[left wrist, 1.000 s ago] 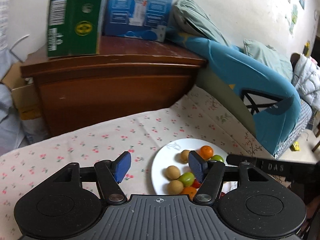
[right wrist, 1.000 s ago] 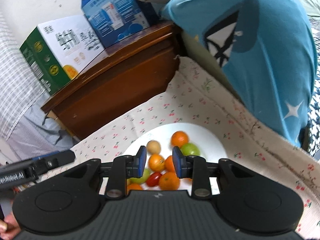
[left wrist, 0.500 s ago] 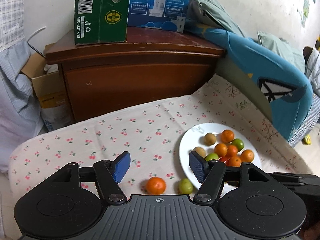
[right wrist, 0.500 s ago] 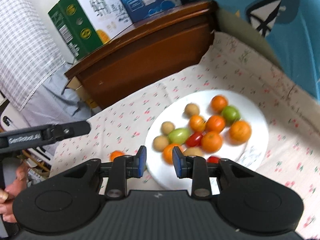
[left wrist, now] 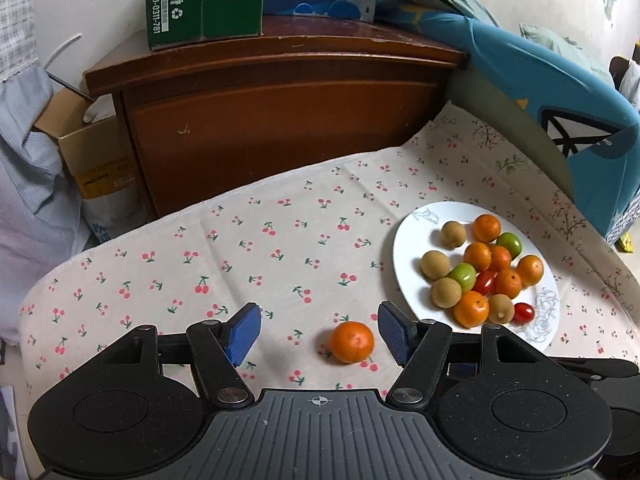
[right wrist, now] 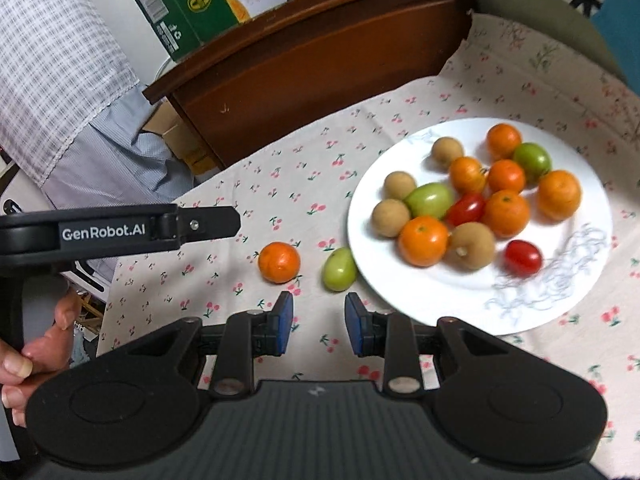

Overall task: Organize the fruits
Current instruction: 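Withdraw both open tools toward the last mandarin and green fruit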

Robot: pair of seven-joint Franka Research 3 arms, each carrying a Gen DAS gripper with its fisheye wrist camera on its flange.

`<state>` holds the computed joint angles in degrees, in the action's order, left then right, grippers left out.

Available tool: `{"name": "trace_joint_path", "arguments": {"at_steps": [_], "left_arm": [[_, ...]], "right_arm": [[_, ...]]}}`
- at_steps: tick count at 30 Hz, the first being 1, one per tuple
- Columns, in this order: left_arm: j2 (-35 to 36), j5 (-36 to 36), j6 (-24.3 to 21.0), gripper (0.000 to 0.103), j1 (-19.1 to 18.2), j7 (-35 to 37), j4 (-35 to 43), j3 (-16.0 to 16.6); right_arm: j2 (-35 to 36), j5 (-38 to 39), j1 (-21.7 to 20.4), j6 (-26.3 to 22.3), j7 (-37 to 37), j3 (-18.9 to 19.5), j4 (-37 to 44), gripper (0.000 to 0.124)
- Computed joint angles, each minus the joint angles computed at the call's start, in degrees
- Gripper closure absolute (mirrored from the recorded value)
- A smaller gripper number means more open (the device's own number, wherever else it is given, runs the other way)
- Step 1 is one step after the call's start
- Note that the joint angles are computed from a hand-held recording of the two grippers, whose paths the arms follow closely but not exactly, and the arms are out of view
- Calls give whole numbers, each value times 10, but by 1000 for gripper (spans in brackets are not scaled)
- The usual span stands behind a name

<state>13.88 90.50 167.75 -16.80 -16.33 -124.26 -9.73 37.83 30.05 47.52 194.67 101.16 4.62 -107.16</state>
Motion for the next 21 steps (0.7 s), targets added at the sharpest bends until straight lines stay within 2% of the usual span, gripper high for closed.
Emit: {"name": "trace_joint_path", "arguments": {"at_steps": [5,8,12,19,21], "left_arm": [[5,6,21,39,11,-6,6,5],[11,11,35,39,17,-16,10,9],[16,30,50,39,26,-37,14,10],[17,32,56,39,33,-38,11,9],[18,27,54,39,33,-32,10,8]], "right_arm": [[24,34,78,-27,19,-84,35,94],[45,48,144,-50,52,-161,55,94],[66,40,192,-74,104,-224,71,94],[87,-3,214,-75,161,-259,83,97],[92,-15,224,-79,171,-273,84,102]]}}
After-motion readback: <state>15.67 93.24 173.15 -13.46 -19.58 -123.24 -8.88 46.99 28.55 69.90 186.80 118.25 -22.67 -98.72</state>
